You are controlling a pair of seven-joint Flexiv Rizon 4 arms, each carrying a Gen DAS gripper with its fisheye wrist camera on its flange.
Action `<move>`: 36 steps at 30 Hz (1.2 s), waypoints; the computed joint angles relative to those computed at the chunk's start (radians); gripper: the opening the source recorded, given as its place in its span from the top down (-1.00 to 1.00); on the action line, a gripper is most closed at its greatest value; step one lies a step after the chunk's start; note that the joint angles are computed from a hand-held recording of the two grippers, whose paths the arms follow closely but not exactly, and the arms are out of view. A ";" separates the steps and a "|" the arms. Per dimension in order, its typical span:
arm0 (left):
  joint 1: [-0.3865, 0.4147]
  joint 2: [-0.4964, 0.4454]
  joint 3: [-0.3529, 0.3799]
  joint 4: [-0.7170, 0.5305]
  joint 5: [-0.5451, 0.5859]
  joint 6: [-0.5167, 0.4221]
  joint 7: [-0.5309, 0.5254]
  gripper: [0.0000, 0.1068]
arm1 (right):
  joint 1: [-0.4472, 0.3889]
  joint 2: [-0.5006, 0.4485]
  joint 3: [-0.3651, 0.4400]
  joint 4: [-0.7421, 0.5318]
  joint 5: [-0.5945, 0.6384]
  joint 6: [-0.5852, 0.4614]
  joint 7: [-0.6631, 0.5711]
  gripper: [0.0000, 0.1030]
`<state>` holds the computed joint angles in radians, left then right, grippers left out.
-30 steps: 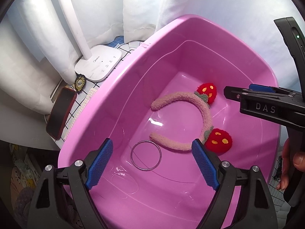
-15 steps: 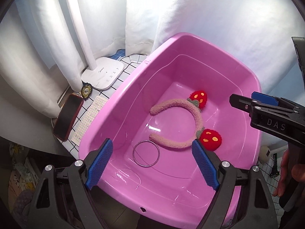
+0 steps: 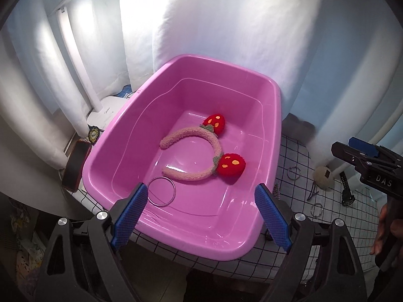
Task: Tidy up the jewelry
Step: 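Move the left gripper to the dark hair tie while the right gripper approaches the black lanyard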
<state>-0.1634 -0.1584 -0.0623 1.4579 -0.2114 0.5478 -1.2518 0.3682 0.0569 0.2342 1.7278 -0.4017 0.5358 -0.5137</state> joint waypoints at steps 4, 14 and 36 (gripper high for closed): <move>-0.027 0.063 -0.015 0.078 -0.042 0.019 0.041 -0.59 | -0.029 0.166 0.043 0.144 0.003 -0.063 0.108 -0.38; -0.107 0.218 -0.026 0.309 -0.141 0.057 0.092 -0.65 | -0.028 0.519 0.195 0.414 0.174 -0.230 0.417 -0.38; -0.188 0.248 -0.064 0.636 0.034 0.286 -0.044 -0.65 | 0.176 0.578 0.301 0.700 0.313 -0.071 0.644 -0.38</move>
<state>-0.3514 0.0891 -0.1264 2.0935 -0.1771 0.8333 -1.2959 0.5445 0.6354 0.5353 2.4282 -0.0885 0.4644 0.1301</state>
